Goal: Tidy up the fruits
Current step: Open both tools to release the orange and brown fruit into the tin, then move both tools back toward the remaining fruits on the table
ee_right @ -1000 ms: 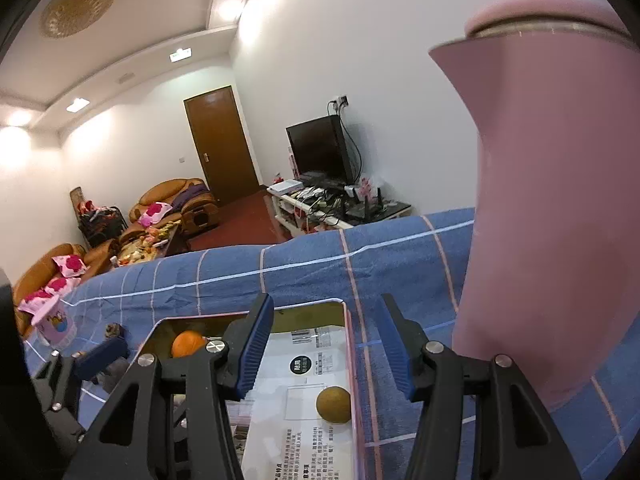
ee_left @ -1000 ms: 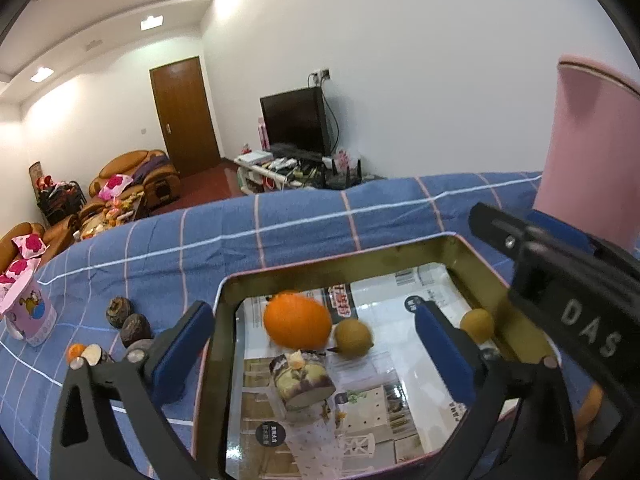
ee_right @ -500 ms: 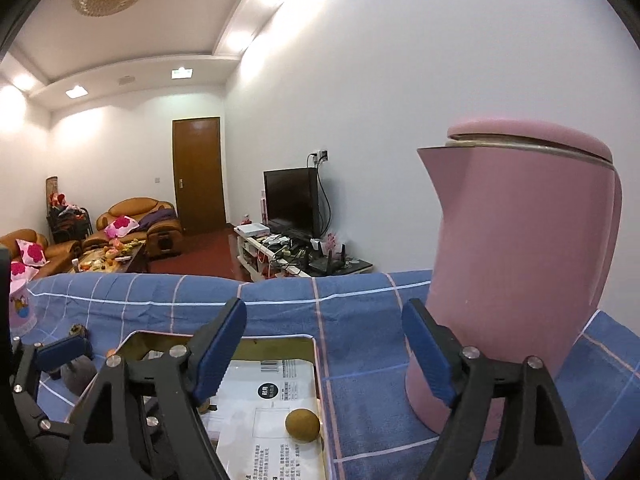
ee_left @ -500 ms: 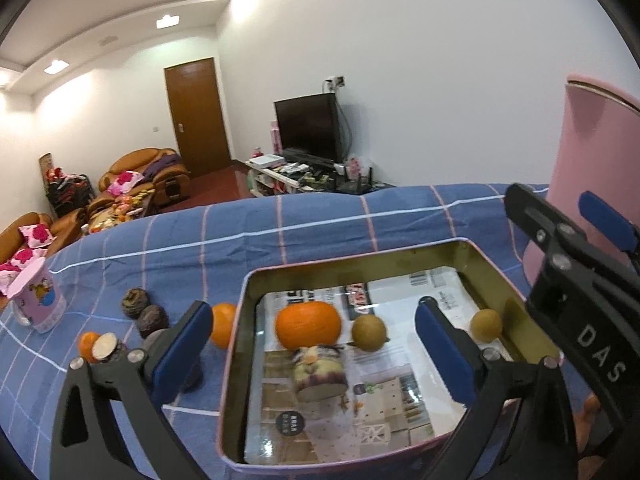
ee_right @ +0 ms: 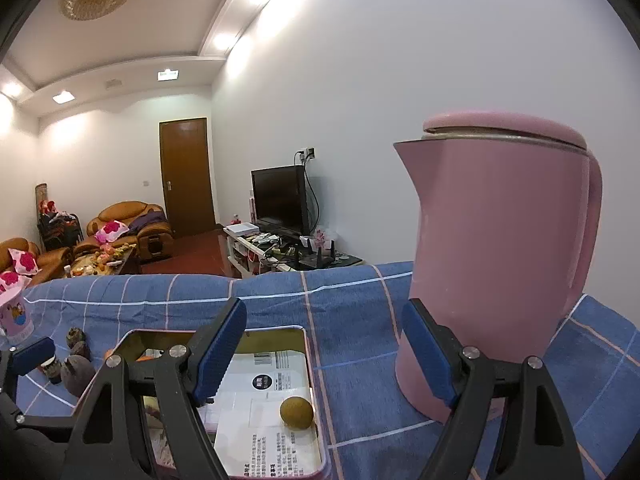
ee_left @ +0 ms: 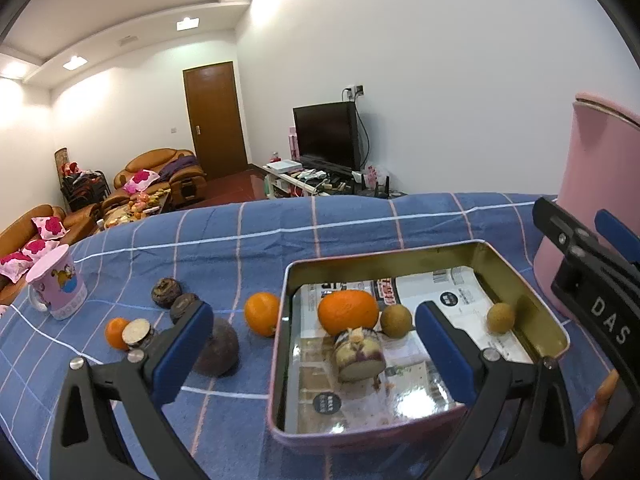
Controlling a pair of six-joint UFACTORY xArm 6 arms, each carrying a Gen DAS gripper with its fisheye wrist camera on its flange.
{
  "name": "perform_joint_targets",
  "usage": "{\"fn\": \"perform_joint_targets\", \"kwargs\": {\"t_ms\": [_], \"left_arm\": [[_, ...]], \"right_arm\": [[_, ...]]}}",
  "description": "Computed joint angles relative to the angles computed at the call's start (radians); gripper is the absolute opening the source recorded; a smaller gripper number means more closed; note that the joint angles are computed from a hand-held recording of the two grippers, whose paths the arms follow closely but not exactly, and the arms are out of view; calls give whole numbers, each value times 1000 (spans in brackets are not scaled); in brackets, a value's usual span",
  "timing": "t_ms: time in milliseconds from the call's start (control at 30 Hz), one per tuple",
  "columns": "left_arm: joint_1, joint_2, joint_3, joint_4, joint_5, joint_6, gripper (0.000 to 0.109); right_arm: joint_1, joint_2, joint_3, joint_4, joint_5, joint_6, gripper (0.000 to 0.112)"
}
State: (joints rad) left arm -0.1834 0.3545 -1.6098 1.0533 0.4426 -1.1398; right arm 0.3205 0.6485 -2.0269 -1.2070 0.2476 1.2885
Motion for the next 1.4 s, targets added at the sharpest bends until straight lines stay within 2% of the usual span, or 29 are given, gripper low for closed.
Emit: {"fn": "perform_joint_targets", "kwargs": {"t_ms": [533,767,1033,1233,1333,1400], "left_arm": [[62,-107,141,59,-48,-33,103],[111,-137,183,80,-65,-18,103],[199,-155,217,-3,-98,44,103],[271,-154,220,-42,-90,76,103],[313,-146,217,-121,-80,117,103],[340,-133,209,-203,-70,161,102]], "right_arm": [[50,-115,148,-142,22,209,81],[90,-112,149,-103,13,174,81],[141,-57,85,12,17,53,81],[186,11,7,154,17,-122,81],[207,51,-42,243,15,-220,81],[225,88,-88,351,20,-336,81]]}}
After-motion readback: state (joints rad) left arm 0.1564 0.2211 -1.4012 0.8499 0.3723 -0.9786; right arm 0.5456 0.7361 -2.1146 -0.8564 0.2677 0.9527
